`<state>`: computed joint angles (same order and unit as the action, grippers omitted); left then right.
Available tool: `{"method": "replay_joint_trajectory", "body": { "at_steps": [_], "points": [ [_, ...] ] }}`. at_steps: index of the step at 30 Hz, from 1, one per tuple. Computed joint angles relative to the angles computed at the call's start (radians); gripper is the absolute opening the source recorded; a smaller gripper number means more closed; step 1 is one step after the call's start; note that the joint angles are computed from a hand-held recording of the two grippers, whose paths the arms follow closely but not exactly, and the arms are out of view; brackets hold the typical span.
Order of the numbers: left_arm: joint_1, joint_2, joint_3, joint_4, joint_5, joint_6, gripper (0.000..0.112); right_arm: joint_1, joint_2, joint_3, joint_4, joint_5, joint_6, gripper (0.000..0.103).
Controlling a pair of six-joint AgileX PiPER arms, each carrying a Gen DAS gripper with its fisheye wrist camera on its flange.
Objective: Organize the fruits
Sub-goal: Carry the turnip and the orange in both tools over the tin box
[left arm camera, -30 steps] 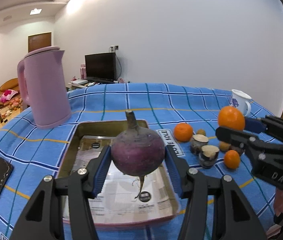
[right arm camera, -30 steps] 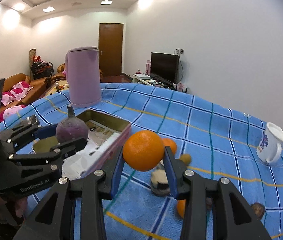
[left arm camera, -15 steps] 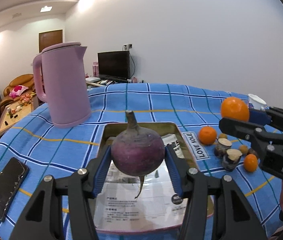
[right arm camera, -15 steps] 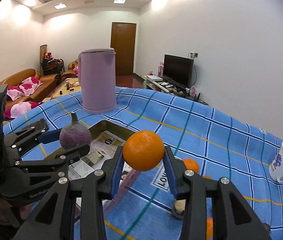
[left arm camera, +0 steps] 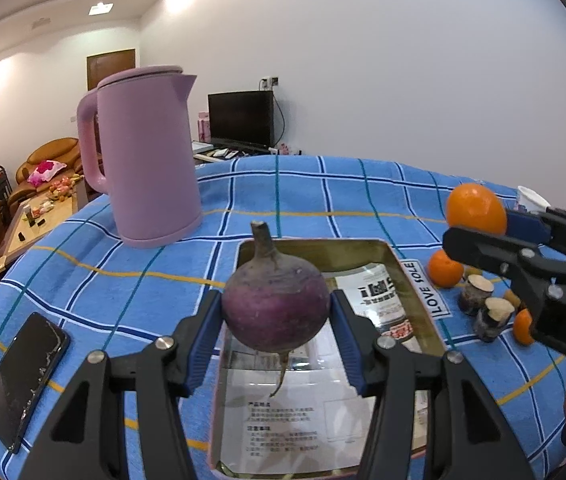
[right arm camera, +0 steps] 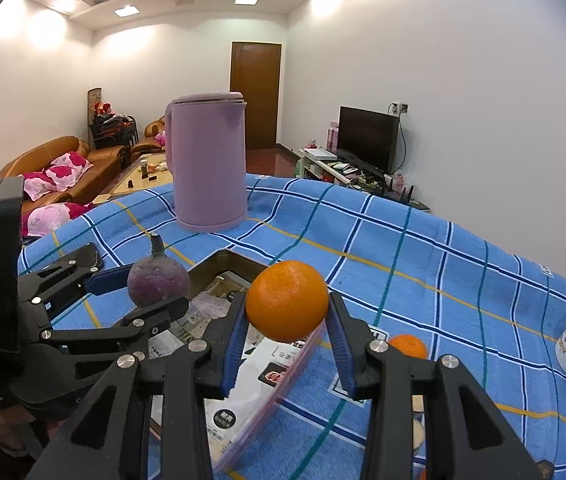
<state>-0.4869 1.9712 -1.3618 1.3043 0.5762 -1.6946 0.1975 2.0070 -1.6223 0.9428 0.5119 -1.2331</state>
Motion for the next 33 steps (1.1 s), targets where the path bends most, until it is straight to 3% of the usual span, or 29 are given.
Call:
{"method": "replay_joint_trajectory", "body": {
  "at_steps": [12,33],
  "points": [
    [0.056,0.028,-0.042,-0.109,-0.033,0.14,0.055,0.041,0.103,-0.119,-0.136,0.039,0.165,0.041],
    [0.073,0.058,-0.078,-0.179,-0.053,0.266,0.056,0.058,0.185,-0.19,-0.203,0.088,0.247,0.041]
  ]
}}
